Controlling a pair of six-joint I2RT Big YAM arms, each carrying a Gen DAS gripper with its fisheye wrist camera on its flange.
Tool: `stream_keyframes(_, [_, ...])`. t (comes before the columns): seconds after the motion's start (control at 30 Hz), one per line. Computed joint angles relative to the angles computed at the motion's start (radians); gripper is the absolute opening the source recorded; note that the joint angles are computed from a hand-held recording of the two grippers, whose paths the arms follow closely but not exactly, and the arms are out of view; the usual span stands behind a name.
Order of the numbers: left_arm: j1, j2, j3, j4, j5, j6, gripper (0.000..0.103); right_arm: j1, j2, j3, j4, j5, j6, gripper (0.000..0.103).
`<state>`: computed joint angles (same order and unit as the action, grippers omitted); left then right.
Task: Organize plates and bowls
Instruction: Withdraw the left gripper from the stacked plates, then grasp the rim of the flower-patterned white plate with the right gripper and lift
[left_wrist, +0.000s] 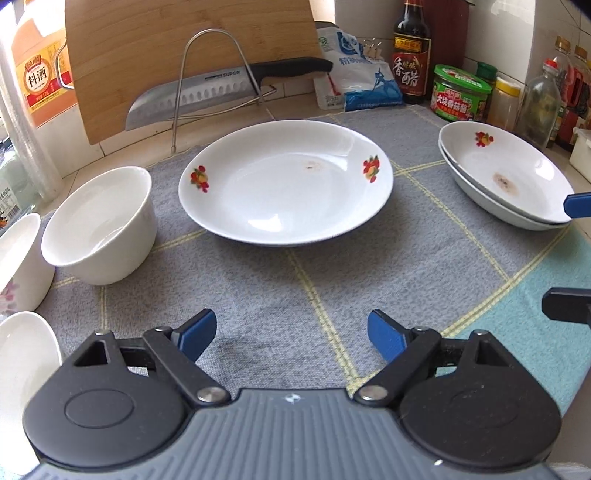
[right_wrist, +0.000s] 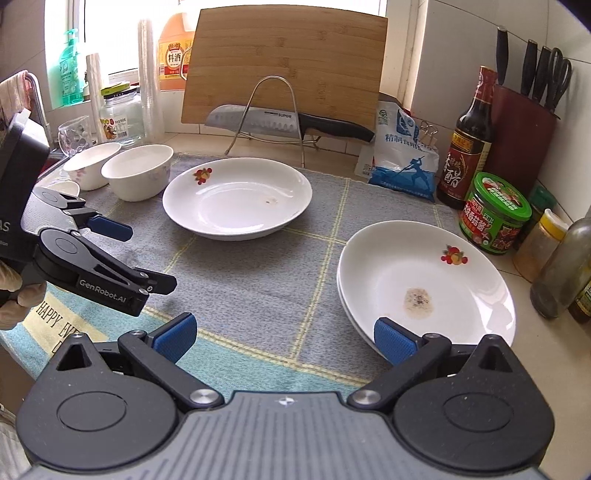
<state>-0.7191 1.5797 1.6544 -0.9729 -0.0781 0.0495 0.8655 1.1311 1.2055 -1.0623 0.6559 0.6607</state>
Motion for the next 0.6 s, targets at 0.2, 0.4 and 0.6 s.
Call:
stream_keyframes(0.2, [0.011, 0.013, -0.003, 0.045, 0.006, 0.003, 0.089, 0.018, 0.044, 0.042, -0.027, 0.007, 0.025, 0.103])
stream_keyframes(0.4, [0.011, 0.050, 0.031, 0.063, 0.010, -0.022, 0.089, 0.002, 0.042, 0.048, -0.030, -0.003, -0.012, 0.103])
stream_keyframes(0.6, [0.009, 0.081, 0.057, 0.074, 0.004, -0.077, 0.095, -0.067, 0.020, 0.034, 0.036, -0.054, -0.128, 0.103])
